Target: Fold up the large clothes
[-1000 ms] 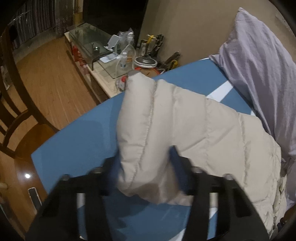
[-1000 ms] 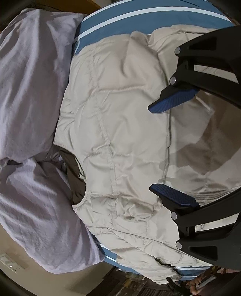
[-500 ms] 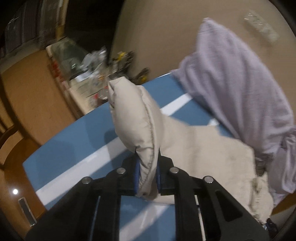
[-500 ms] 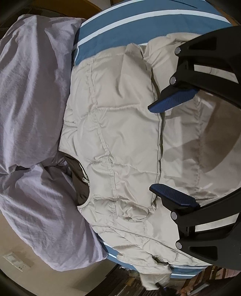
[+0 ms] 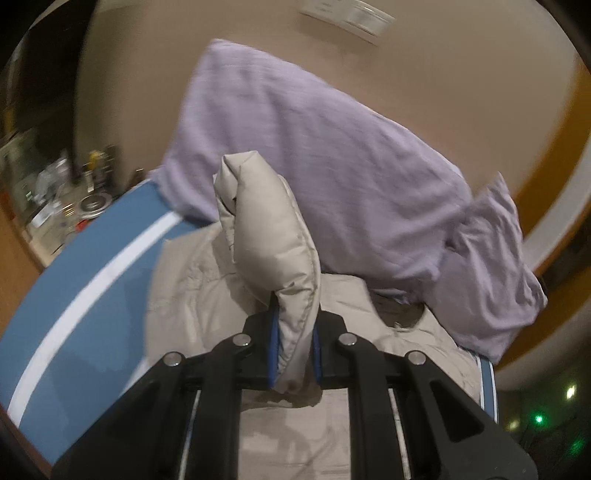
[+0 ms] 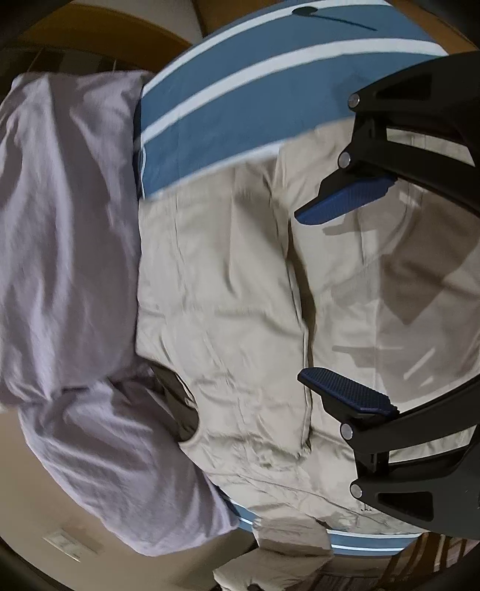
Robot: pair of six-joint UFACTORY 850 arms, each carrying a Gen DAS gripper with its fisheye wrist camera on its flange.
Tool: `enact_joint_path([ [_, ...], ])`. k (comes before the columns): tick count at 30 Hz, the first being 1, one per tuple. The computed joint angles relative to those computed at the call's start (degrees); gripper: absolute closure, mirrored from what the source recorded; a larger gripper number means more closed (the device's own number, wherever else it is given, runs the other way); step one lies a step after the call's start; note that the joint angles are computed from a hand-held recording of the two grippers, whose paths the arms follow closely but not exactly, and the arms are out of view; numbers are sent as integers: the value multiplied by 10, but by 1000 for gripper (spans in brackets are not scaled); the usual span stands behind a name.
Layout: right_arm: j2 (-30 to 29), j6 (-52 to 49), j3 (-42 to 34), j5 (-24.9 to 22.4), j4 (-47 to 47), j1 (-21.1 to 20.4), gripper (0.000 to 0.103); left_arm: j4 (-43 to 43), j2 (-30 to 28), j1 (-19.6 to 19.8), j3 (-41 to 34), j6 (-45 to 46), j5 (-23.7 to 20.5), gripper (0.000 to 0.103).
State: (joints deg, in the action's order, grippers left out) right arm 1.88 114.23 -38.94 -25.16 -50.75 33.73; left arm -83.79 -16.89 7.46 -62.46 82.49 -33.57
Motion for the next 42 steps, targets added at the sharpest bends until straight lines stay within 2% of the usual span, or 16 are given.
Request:
enact_joint_path([
  [11, 76, 38, 75, -39, 20, -5, 20, 21, 12, -95, 9, 10, -49, 89],
  [14, 89, 43, 88, -47, 28, -2, 19, 45, 6, -124, 13, -4, -50, 89],
  [22, 110, 52, 116, -51, 49, 2, 19, 154, -28, -196, 21, -81, 6, 85],
  [26, 118, 57, 126, -54, 54, 3, 19, 162, -33, -200, 24, -93, -6, 71],
  [29, 124, 63, 133, -50, 54, 0, 19, 143, -27, -205, 25, -67, -4, 51],
  [32, 128, 70, 138, -47, 52, -3, 19, 133, -24, -210, 24, -50, 15, 49],
  [42, 133, 63, 150, -35, 53, -13, 19, 156, -67, -245, 5, -83, 100, 50],
])
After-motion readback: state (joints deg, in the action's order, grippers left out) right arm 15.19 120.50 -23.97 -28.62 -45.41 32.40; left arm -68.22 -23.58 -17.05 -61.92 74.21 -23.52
